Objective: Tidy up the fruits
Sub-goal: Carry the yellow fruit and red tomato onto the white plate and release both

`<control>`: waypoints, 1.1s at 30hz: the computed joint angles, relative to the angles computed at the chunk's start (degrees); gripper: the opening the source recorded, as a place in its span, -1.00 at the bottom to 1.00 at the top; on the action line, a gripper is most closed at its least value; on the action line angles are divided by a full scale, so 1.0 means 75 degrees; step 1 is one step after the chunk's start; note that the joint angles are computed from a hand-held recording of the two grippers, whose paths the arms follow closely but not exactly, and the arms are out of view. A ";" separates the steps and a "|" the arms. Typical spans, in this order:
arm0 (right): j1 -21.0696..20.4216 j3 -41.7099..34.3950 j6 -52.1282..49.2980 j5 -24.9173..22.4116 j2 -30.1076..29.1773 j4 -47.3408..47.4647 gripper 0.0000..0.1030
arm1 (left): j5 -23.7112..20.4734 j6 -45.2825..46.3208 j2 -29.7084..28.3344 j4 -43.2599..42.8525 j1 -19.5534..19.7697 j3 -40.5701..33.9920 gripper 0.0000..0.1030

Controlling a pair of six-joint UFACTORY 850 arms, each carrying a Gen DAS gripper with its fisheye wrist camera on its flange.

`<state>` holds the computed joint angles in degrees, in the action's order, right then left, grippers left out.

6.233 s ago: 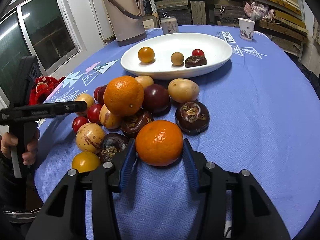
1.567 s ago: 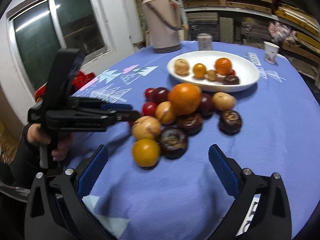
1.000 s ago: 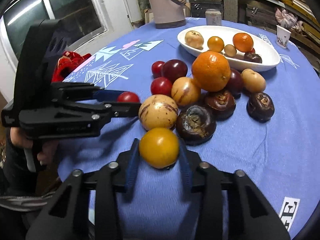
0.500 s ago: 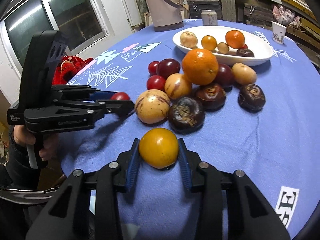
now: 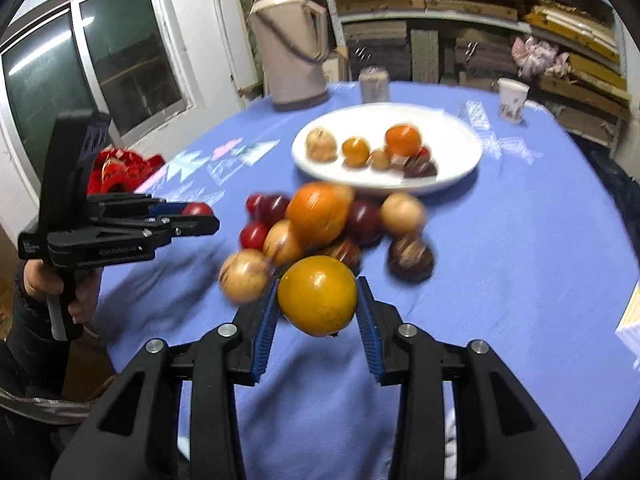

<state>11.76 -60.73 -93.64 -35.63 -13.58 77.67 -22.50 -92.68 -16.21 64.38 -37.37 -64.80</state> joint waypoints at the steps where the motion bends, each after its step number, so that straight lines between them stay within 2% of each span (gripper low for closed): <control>1: -0.0043 -0.0186 -0.0006 0.0015 -0.0061 0.0040 -0.29 | 0.0010 0.0183 -0.0074 -0.0114 0.0068 -0.0145 -0.42; 6: -0.0113 -0.1204 0.0244 0.0027 -0.0595 0.0093 -0.29 | -0.0059 0.1124 -0.0609 -0.0640 0.0434 -0.1147 -0.42; 9: -0.0038 -0.1972 0.0658 0.0174 -0.1065 -0.0033 -0.29 | -0.0400 0.1651 -0.1146 -0.0795 0.0625 -0.2003 -0.42; 11: 0.0028 -0.2660 0.1185 0.0235 -0.1521 -0.0278 -0.29 | -0.0902 0.2259 -0.1632 -0.1148 0.0713 -0.2711 -0.42; 19: 0.0280 -0.5528 0.4134 0.0074 -0.3669 -0.1907 -0.29 | -0.0994 0.4208 -0.3093 -0.3235 0.1343 -0.4829 -0.42; 22: 0.0333 -0.6435 0.5037 -0.0126 -0.4362 -0.2531 -0.28 | -0.1576 0.4461 -0.3687 -0.3351 0.1358 -0.5594 -0.42; 25: 0.0297 -0.6927 0.5615 -0.0141 -0.4757 -0.2870 -0.26 | -0.1475 0.4803 -0.3836 -0.3663 0.1415 -0.5737 -0.40; 26: 0.0247 -0.7093 0.5765 -0.0337 -0.4890 -0.2880 -0.26 | -0.1445 0.4712 -0.3849 -0.3642 0.1425 -0.5741 -0.40; 28: 0.0190 -0.7103 0.5676 -0.0481 -0.4933 -0.2665 -0.25 | -0.1369 0.4446 -0.3799 -0.3506 0.1434 -0.5642 -0.20; 33: 0.0146 -0.6685 0.4949 -0.0421 -0.4664 -0.1990 -0.20 | -0.1273 0.4078 -0.3482 -0.3172 0.1340 -0.5267 -0.16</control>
